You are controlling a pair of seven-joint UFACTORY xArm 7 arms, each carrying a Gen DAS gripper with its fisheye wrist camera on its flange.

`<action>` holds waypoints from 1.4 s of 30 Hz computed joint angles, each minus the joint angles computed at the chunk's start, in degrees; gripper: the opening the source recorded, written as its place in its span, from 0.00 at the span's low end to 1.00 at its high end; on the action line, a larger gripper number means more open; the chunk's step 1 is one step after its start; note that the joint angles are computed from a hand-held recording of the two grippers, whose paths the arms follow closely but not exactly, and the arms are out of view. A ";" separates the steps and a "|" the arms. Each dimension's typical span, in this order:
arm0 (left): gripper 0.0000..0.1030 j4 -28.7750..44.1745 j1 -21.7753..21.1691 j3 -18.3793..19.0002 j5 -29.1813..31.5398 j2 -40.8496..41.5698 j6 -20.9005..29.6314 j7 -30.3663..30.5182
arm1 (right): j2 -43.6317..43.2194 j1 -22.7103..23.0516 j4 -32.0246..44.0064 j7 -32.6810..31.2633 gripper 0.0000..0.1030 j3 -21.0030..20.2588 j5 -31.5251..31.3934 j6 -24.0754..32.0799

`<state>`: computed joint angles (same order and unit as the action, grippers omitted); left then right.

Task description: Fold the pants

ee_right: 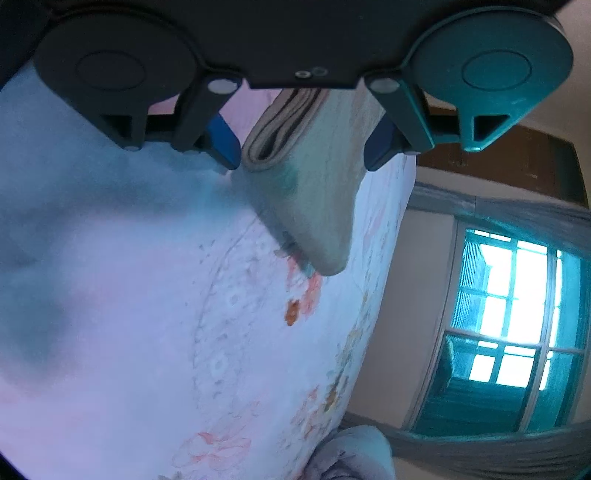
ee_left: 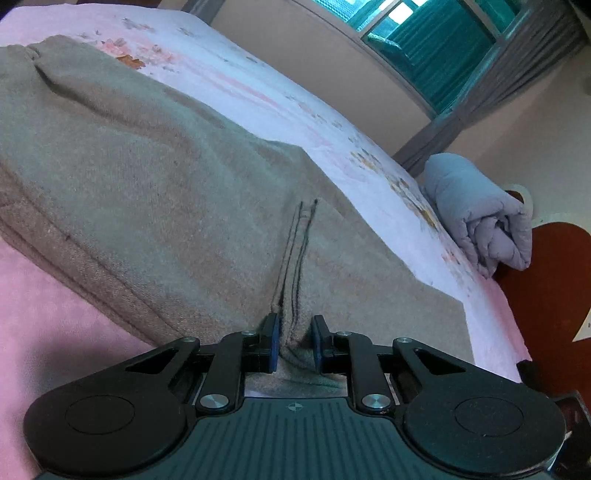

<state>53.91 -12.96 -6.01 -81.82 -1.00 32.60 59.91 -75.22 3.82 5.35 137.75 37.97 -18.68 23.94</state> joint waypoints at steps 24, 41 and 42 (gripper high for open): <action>1.00 -1.44 -1.40 1.77 -2.94 -8.07 -5.08 14.24 | 21.05 -28.85 1.96 -25.94 0.38 -8.50 3.17 -38.53; 1.00 13.53 12.98 6.18 5.77 7.38 -3.96 -2.34 | 15.67 -20.91 7.40 -35.69 0.41 2.16 9.61 -24.22; 1.00 14.79 13.78 5.83 6.77 8.73 -3.44 -3.19 | 15.05 -20.26 8.27 -35.36 0.41 3.16 9.76 -22.27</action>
<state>68.69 0.82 -0.18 -75.05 7.73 29.16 56.71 -60.16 -16.44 13.62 102.39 41.13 -8.92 1.66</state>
